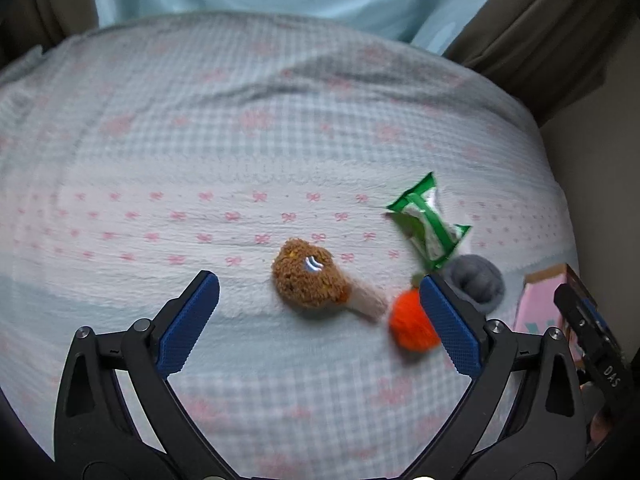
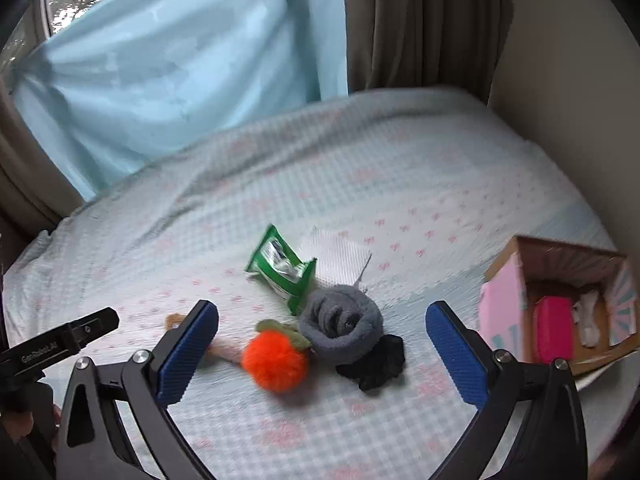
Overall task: Organize soft objects
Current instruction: 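Grasp the brown plush toy with the left tool while the right tool grasps the grey sock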
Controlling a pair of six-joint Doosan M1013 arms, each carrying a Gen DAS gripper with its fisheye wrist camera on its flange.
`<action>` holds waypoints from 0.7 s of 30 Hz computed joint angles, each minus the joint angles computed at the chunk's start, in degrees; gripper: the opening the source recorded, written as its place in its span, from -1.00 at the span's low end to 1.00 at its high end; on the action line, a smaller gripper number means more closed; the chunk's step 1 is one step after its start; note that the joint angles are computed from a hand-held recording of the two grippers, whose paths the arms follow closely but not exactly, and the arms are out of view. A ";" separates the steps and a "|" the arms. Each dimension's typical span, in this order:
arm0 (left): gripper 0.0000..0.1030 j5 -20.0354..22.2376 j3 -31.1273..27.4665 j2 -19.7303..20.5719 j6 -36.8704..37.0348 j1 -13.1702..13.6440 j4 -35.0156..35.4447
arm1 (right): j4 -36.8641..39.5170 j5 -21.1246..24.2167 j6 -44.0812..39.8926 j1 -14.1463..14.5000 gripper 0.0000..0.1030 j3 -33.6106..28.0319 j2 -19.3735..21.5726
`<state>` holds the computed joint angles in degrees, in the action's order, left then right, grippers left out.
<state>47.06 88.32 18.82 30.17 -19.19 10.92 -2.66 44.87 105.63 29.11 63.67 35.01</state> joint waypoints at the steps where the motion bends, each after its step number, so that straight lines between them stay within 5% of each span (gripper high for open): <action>1: 0.93 -0.83 0.29 0.68 0.09 0.31 -0.66 | -0.23 -0.08 0.30 0.01 1.00 -0.27 0.76; 11: 0.79 -7.56 2.48 4.96 2.63 1.81 -6.45 | 0.45 -0.91 -0.24 -0.61 1.00 -1.33 6.30; 16: 0.41 -10.55 2.65 6.61 5.46 2.33 -11.25 | 2.61 -0.74 -2.04 -0.83 0.99 -2.16 8.12; 21: 0.27 -9.71 1.60 7.37 3.26 2.04 -8.33 | 3.10 1.95 -2.44 -0.87 0.73 -3.98 9.87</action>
